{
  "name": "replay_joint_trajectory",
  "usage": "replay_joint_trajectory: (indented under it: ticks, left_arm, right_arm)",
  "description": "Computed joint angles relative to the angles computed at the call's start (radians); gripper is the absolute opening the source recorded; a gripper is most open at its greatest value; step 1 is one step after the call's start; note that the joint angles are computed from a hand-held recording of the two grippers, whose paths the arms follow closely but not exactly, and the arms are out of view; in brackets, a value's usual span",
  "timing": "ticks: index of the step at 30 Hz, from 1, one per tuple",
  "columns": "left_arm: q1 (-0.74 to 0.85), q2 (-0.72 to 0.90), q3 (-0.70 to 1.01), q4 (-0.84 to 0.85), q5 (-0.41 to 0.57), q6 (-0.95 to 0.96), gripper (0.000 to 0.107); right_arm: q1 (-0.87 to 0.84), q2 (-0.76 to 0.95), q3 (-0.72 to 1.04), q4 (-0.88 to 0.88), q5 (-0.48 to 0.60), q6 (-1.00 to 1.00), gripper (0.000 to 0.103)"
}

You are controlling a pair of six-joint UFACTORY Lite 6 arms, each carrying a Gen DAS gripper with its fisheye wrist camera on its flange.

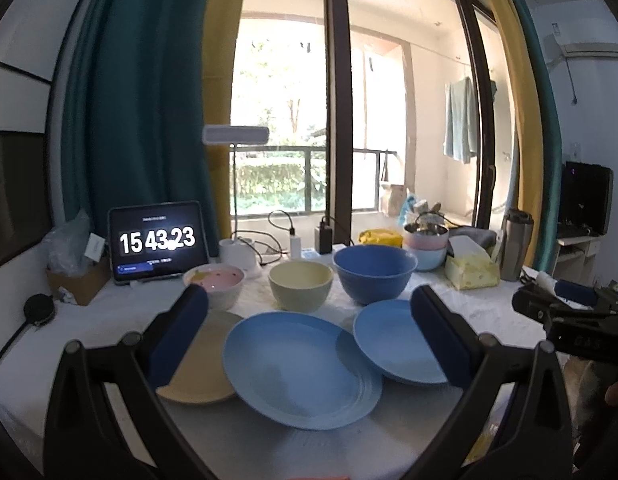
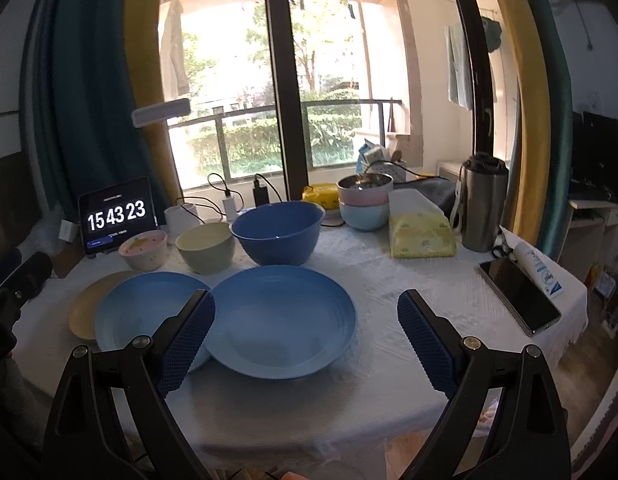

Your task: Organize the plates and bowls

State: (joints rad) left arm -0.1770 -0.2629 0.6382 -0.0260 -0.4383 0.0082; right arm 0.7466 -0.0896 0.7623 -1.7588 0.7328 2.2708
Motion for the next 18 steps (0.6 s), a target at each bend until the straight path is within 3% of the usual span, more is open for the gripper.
replay_joint_trajectory:
  ticks: [18]
  left_arm:
    - [-0.123, 0.421, 0.315, -0.195, 0.036, 0.197, 0.099]
  right_arm:
    - [-0.303, 0.185, 0.043, -0.391, -0.210, 0.336, 0.095]
